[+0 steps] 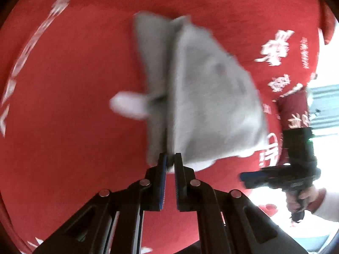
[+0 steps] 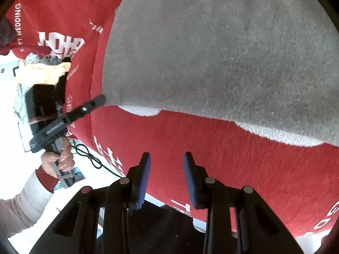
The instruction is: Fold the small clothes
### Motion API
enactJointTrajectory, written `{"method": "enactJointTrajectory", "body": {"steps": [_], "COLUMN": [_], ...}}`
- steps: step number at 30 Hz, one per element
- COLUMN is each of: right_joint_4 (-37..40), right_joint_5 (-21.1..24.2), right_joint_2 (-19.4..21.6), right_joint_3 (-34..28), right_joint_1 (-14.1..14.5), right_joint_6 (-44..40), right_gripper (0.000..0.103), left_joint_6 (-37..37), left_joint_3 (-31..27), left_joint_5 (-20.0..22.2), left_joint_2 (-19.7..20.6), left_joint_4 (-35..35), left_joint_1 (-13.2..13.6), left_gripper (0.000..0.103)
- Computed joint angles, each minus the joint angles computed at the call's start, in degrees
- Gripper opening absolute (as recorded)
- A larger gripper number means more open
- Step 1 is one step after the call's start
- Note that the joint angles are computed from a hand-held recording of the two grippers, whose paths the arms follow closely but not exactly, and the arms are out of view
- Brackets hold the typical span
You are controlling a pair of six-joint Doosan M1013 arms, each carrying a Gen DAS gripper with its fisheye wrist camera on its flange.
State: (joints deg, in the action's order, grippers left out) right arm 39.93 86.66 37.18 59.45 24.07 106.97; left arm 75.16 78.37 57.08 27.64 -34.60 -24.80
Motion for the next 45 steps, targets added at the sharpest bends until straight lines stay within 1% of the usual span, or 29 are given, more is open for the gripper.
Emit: {"method": "enactJointTrajectory", "body": {"steps": [1,3,5,6,7,8,9,10,11,14,16,19,20,21,25,27,28,29,30,32,34,36,37,41,45], "right_joint_4": [-0.3,-0.6,-1.3,-1.6,-1.7,-1.9,-2.1,-2.1,-2.1,-1.9,-1.4,-0.9,-0.8,-0.6,-0.1,0.1,0.1,0.1,0.1,0.2,0.3,0.4,0.4,0.5,0.3], "right_joint_5": [0.3,0.0,-0.7,-0.7,-0.7,-0.4,-0.2,-0.3,-0.4,-0.7,-0.8,-0.9,-1.0,-1.2,-1.6,-1.8,-1.8,-1.8,-1.9,-1.9,-1.9,-2.0,-2.0,-1.9,-1.6], "right_joint_2": [0.1,-0.1,-0.3,-0.3,-0.2,0.1,0.4,0.6,0.7,1.4,1.4,1.3,1.2,1.1,0.7,0.6,0.6,0.7,0.7,0.8,0.8,0.6,0.5,0.2,0.2], "right_joint_3": [0.0,0.3,0.3,0.1,-0.1,-0.7,-1.3,-1.8,-2.2,-3.3,-3.3,-2.8,-2.5,-2.2,-1.1,-1.0,-1.0,-1.1,-1.2,-1.3,-1.2,-1.0,-0.8,-0.3,-0.3], "right_joint_1": [0.1,0.1,0.2,0.2,0.3,0.4,0.5,0.6,0.6,0.7,0.6,0.6,0.7,0.6,0.6,0.5,0.5,0.5,0.5,0.5,0.5,0.4,0.4,0.2,0.1], "right_joint_6": [0.1,0.0,0.0,0.1,0.0,-0.1,-0.3,-0.8,-1.3,-2.2,-2.5,-2.4,-2.4,-2.4,-2.3,-2.2,-2.2,-2.3,-2.3,-2.2,-2.1,-2.0,-2.0,-1.6,-1.5], "right_gripper": [0.035,0.035,0.035,0.035,0.038,0.042,0.043,0.043,0.043,0.043,0.043,0.043,0.043,0.043,0.043,0.043,0.043,0.043,0.043,0.043,0.043,0.043,0.043,0.043,0.043], "left_joint_6": [0.0,0.1,-1.8,-2.5,-2.5,-2.5,-2.5,-3.2,-3.2,-0.4,1.0,3.1,4.0,4.3,4.6,4.9,4.3,3.8,3.8,3.7,5.7,8.8,9.7,10.6,8.9], "left_joint_3": [1.0,2.7,2.6,2.0,1.5,1.1,0.3,-0.3,-1.0,-2.6,-3.5,-5.0,-5.3,-5.9,-7.2,-7.7,-8.2,-8.4,-8.6,-8.5,-7.3,-5.7,-5.3,-3.7,-2.3], "left_joint_5": [-0.4,-3.0,-4.1,-3.9,-3.7,-3.6,-3.3,-3.7,-4.1,-3.2,-3.0,-2.3,-2.1,-1.5,-0.5,0.2,1.0,1.3,1.7,1.4,-0.3,-2.1,-2.3,-1.1,-0.4], "left_joint_2": [-0.3,-1.2,-1.8,-1.8,-1.6,-1.5,-1.2,-1.2,-1.1,-0.1,0.9,2.3,2.6,3.0,4.1,4.5,4.9,5.1,5.3,5.4,4.7,3.7,3.3,2.4,2.2], "left_joint_4": [-0.8,-2.7,0.7,2.1,2.5,2.9,3.4,4.9,6.3,4.4,1.9,0.9,0.5,0.3,0.5,0.3,0.8,1.0,0.6,0.6,-2.5,-7.1,-7.9,-8.1,-6.7], "left_joint_1": [0.2,0.4,-0.2,-0.4,-0.5,-0.6,-0.7,-1.0,-1.1,-0.7,-0.5,-0.8,-0.9,-1.0,-1.3,-1.3,-1.3,-1.3,-1.2,-1.1,-0.8,-0.3,-0.3,0.1,0.1], "left_gripper": [0.009,0.009,0.009,0.009,0.009,0.025,0.059,0.072,0.078,0.078,0.077,0.076,0.067,0.064,0.063,0.042,0.037,0.023,0.006,0.006,0.006,0.005,0.006,0.006,0.006]}}
